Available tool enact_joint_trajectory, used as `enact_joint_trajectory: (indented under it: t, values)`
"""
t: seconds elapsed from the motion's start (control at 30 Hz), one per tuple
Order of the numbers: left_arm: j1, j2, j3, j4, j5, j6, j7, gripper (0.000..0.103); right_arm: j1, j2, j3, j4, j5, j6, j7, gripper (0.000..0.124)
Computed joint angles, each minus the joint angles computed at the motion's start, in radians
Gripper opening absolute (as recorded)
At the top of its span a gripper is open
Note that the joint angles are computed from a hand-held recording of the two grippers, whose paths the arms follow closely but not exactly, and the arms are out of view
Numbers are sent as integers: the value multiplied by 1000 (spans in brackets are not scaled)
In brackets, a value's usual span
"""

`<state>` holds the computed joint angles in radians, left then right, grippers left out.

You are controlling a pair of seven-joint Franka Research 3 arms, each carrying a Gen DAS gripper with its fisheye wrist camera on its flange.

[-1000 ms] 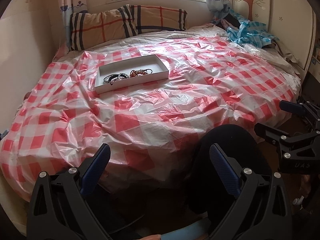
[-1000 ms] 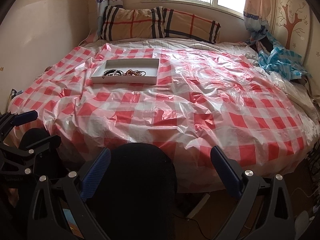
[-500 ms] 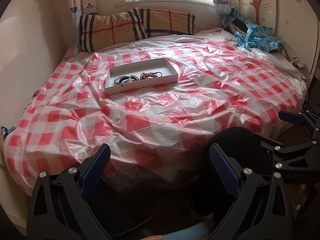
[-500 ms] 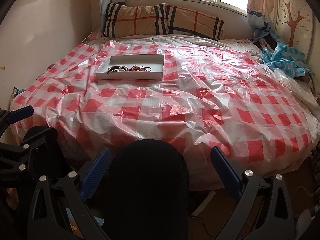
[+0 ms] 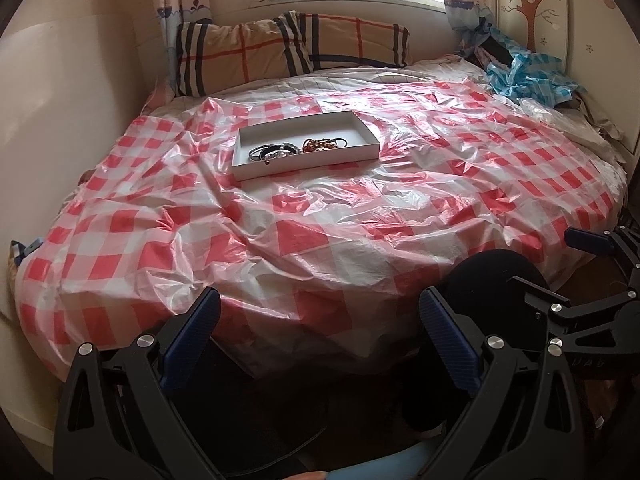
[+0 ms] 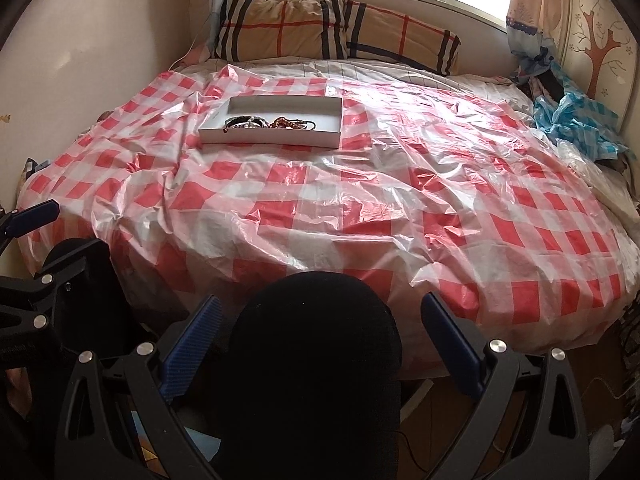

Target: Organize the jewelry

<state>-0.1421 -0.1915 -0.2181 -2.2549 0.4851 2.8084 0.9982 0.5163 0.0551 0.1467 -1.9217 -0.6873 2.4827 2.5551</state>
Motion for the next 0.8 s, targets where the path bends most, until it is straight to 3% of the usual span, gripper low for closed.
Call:
enact_joint_trajectory:
  t: [0.8]
  values:
    - [5, -6, 20, -39, -85, 3, 39, 95, 44, 45, -13, 62, -21, -85, -11, 95]
